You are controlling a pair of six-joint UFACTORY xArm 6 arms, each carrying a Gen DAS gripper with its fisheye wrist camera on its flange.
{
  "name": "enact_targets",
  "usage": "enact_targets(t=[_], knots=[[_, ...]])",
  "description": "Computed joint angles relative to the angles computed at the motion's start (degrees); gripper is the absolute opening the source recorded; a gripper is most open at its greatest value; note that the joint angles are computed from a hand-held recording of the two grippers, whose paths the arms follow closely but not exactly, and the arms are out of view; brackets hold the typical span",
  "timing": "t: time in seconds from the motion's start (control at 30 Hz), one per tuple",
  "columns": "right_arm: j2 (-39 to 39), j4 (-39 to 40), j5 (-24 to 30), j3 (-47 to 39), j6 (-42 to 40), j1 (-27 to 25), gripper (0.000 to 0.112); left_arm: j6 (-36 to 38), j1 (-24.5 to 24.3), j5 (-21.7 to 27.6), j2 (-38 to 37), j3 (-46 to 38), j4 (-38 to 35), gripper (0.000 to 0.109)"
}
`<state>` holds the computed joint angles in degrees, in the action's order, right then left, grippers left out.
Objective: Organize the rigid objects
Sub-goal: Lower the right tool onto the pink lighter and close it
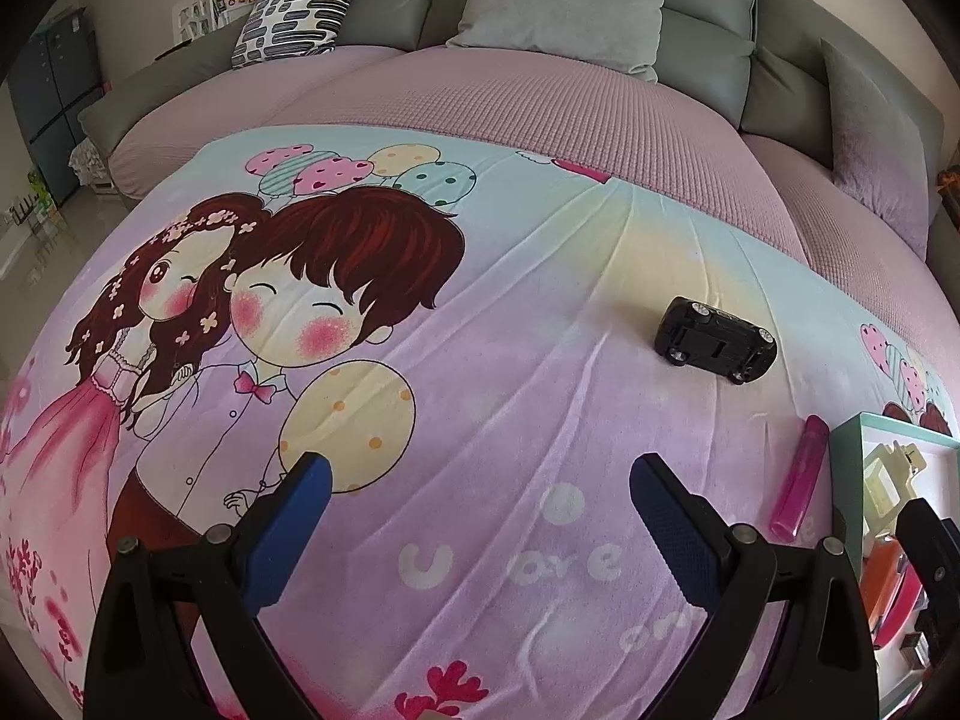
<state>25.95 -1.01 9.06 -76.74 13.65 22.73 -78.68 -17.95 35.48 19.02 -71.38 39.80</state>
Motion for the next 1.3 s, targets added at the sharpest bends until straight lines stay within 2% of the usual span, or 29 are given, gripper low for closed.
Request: enact_targets(t=[0.13, 0.2, 0.33, 0.4, 0.47, 0.57, 0.67, 0.77, 0.8, 0.9, 1.07, 1.3], knots=[[2.21, 11.73, 2.39, -3.08, -8.33, 0.81, 0.102, -0.6, 0.67, -0.78, 0.48, 0.06, 1.01, 0.1], [3.49, 17.4, 4.2, -5.25, -12.72, 1.01, 0.098, -0.47, 1.18, -1.89, 0.7, 0.28, 1.26, 0.1], [6.23, 19.3, 8.44, -10.6, -14.77, 0.75, 0.085, -0.27, 1.74, -2.88, 1.43, 0.19, 1.63, 0.1], [7.43, 20.89, 10.67, -13.32, -16.34, 0.65, 0.082, -0.55, 1.98, -3.15, 1.71, 0.12, 2.22, 0.1], [8.21, 19.28, 11.93, -15.25, -15.81, 0.62, 0.08, -0.74, 2.3, -3.88, 1.79, 0.35, 2.45, 0.1], [9.38, 14.27, 13.74, -17.84, -12.86, 0.62, 0.069, -1.46, 2.61, -5.08, 2.07, 0.54, 2.97, 0.1], [10.05, 13.08, 15.36, -19.62, -12.75, 0.6, 0.065, -2.16, 2.93, -6.82, 2.52, 0.58, 3.43, 0.1], [10.37, 7.82, 15.82, -21.02, -9.5, 0.53, 0.061, -1.77, 3.25, -9.04, 3.12, 0.66, 2.64, 0.1], [10.46, 8.53, 16.46, -21.57, -10.29, 0.54, 0.056, -1.54, 3.22, -9.11, 3.28, 0.59, 2.32, 0.1], [10.86, 12.91, 18.81, -22.88, -14.82, 1.1, 0.055, -1.75, 3.39, -9.06, 3.2, 0.78, 2.42, 0.1], [11.99, 15.52, 22.46, -24.13, -17.85, 1.92, 0.051, -2.96, 3.95, -9.46, 2.36, 2.01, 3.04, 0.1], [14.16, 13.3, 25.81, -25.85, -16.11, 2.53, 0.049, -3.64, 4.64, -10.35, 1.83, 3.13, 3.08, 0.1]])
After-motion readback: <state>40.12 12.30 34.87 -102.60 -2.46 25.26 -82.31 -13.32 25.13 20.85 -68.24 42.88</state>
